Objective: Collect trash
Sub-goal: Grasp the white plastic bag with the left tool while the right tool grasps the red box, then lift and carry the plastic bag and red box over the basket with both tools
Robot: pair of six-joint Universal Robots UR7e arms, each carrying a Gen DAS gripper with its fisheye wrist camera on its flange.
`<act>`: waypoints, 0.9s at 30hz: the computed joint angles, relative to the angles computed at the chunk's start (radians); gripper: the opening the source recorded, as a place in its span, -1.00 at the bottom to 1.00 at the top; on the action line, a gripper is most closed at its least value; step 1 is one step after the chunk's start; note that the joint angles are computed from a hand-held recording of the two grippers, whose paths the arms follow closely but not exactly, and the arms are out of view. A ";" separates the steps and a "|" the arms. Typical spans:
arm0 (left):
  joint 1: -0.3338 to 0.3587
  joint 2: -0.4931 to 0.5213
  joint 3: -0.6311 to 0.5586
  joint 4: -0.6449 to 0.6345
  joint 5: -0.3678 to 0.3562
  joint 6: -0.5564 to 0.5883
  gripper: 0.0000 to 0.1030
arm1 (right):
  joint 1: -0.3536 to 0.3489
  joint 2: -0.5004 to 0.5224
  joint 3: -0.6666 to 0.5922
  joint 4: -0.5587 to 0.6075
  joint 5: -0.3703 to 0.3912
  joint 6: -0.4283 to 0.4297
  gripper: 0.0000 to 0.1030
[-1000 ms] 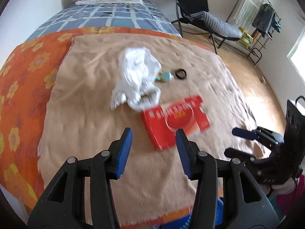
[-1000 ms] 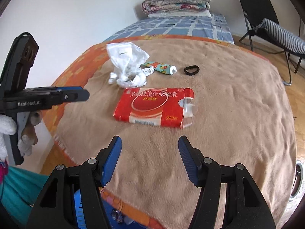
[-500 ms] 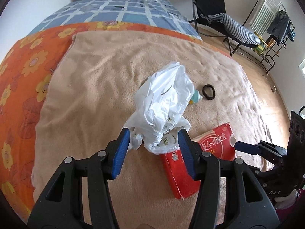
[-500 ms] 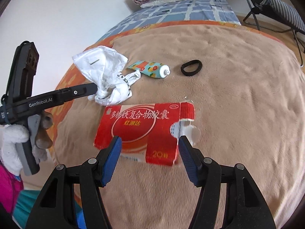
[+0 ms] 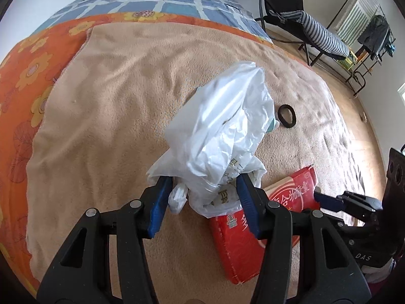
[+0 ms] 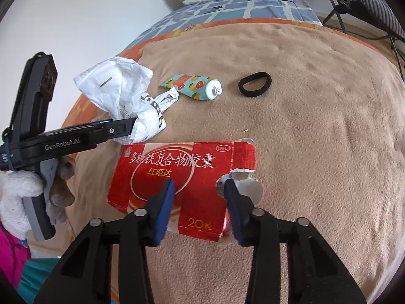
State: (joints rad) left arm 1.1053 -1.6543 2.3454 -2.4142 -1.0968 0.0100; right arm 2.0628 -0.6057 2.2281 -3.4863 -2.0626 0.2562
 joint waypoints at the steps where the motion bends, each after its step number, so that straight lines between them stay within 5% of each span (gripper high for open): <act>1: 0.003 0.002 0.000 -0.003 -0.003 0.001 0.04 | -0.002 -0.001 0.004 -0.008 0.005 0.004 -0.43; 8: 0.023 0.001 -0.002 -0.010 -0.035 0.012 -0.07 | -0.001 -0.025 0.029 -0.078 0.062 0.022 -0.74; 16: 0.014 -0.014 0.008 -0.029 -0.031 0.017 -0.17 | 0.037 -0.041 0.011 -0.052 0.054 0.000 -0.86; 27: 0.000 -0.102 0.003 -0.004 -0.044 0.015 -0.18 | 0.214 -0.040 -0.059 -0.006 -0.199 -0.114 -0.93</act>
State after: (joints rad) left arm 1.1056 -1.7567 2.3483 -2.4186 -1.1412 0.0246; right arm 2.2763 -0.6460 2.1691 -3.4924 -2.2621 0.1424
